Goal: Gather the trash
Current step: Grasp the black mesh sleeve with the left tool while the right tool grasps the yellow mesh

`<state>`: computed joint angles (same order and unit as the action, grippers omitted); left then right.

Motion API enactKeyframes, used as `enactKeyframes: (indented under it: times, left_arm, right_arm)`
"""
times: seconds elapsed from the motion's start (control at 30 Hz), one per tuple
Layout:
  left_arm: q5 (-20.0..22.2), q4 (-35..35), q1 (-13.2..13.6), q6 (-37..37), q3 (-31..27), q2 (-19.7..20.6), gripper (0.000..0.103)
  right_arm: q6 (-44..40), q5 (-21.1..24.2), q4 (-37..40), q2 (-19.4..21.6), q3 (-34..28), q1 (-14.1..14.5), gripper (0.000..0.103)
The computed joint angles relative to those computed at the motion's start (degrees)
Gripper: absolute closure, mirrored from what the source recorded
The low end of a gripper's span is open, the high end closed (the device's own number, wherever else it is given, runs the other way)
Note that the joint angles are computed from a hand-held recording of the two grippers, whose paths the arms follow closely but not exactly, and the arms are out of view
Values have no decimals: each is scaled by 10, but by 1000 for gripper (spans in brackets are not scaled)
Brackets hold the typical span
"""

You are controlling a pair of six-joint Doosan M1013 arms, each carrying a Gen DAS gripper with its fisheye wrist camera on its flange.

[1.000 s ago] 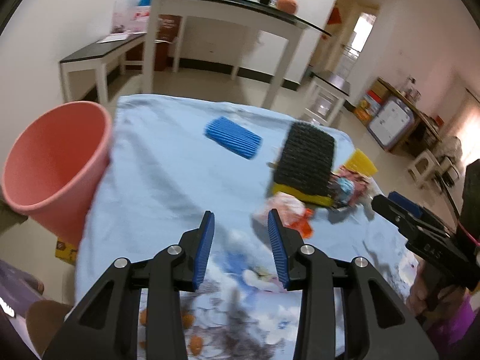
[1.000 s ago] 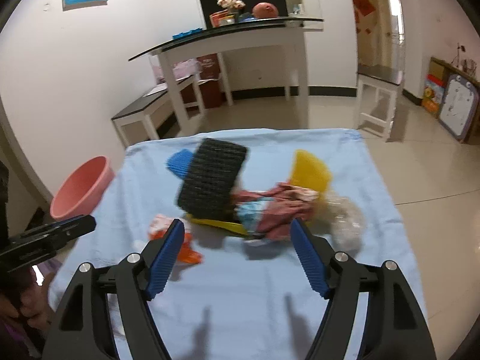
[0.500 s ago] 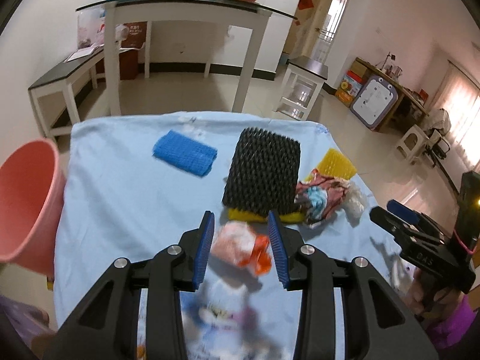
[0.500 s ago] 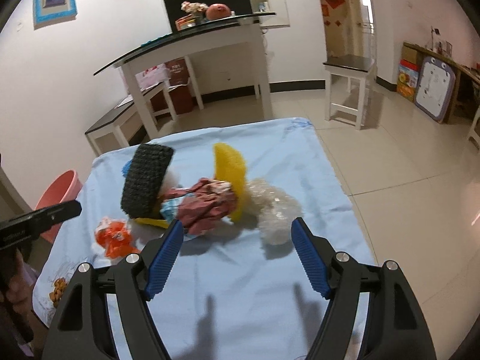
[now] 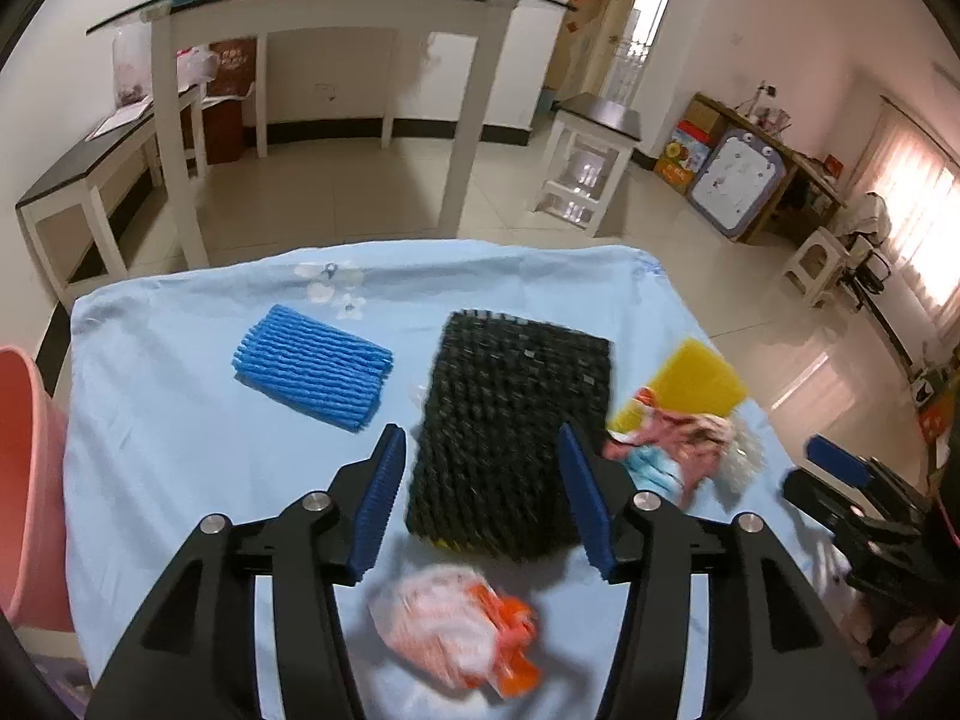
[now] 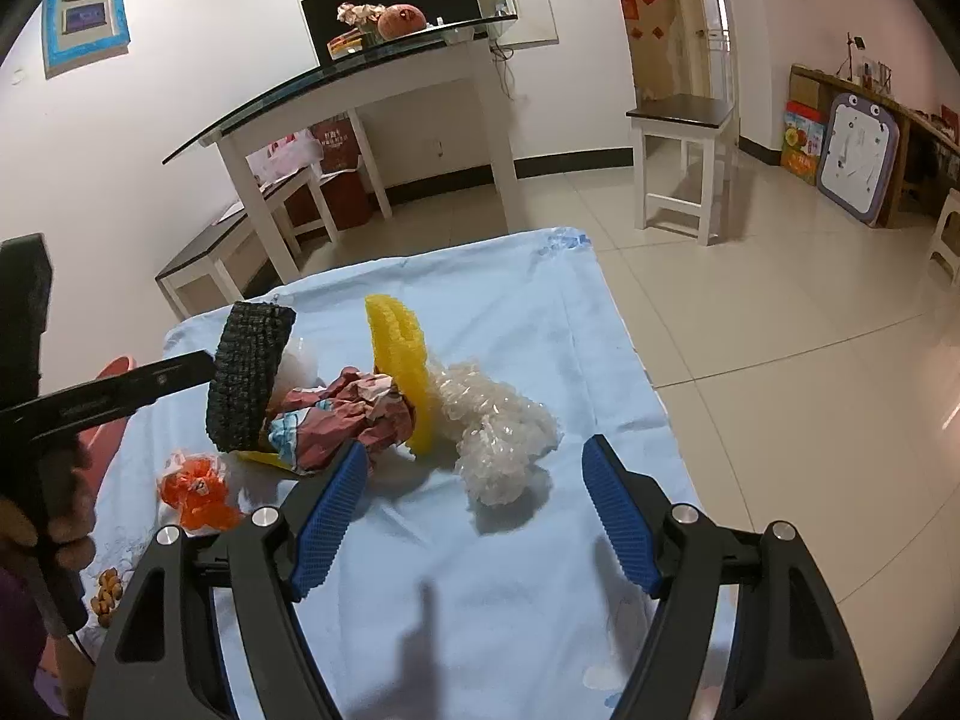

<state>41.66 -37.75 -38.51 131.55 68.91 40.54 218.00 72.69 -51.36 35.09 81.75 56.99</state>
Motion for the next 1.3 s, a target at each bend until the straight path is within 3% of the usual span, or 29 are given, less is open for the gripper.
enactKeyframes:
  times: [0.13,0.27,0.4,0.57,0.63,1.03,1.17,1.3]
  left_arm:
    - [48,11,3,-44,-38,27,45]
    - [68,-6,5,-23,-38,30,45]
    - [28,-6,0,8,-6,11,46]
    - [-1,-32,-1,57,26,-6,71]
    - [-10,-41,-2,68,35,-11,86]
    - [-48,-99,5,113,76,-45,92]
    - [-59,-110,9,114,87,-57,92]
    - [-68,-111,12,108,95,-63,92]
  right_arm:
    - [-2,-7,1,-2,5,-4,30]
    - [-3,-17,1,-3,9,-8,30]
    - [-3,-28,-1,-4,13,-11,30]
    - [1,-32,-6,-5,16,-12,30]
    - [3,-33,-9,-5,17,-12,30]
    - [14,-54,-56,-15,25,-20,31]
    - [-10,-70,-55,-14,21,-31,42]
    - [-35,-92,-31,-11,16,-45,59]
